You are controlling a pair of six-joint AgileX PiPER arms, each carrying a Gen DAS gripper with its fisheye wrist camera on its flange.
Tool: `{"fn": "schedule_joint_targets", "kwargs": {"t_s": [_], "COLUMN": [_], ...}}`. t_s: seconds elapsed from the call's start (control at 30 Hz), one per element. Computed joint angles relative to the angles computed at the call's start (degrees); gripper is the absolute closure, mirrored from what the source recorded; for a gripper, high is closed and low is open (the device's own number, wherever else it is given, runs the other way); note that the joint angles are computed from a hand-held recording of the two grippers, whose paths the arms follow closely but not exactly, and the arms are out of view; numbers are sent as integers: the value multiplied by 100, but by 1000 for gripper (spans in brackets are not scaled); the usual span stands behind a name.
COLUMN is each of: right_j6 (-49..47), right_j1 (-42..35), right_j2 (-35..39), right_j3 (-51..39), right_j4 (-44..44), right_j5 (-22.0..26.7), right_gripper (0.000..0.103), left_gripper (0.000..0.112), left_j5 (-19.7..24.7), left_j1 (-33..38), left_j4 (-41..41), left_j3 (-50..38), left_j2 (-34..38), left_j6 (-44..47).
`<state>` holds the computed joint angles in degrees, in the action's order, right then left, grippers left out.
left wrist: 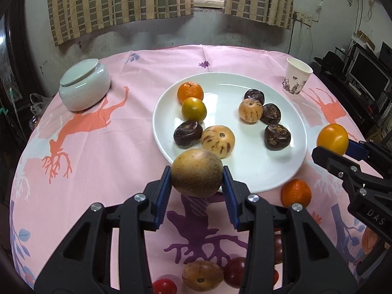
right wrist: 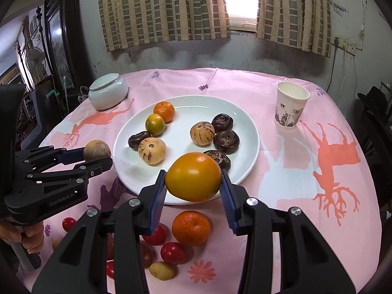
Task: Organize fruits
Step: 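Carry both fruits to the white plate and open both grippers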
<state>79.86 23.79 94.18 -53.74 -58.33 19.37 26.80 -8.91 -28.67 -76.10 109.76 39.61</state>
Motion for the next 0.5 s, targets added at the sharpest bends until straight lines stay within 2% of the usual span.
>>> {"fn": "schedule_joint_targets", "kwargs": {"t_s": [0.3,0.5], "right_j6": [-215,-1181], "right_j1": [-84,-180], "right_j2": [233,824], "right_j3": [-121,-708], "right_j4": [131,963], "right_j5": [-63,-50], "right_gripper": [60,60], "left_gripper": [72,72], "left_j5": [-20,69], "left_j1": [-15,-216], "left_j4": [102,871], "left_j3": [-181,-777], "left_j2": [196,683], "left_j6": [-81,-911]}}
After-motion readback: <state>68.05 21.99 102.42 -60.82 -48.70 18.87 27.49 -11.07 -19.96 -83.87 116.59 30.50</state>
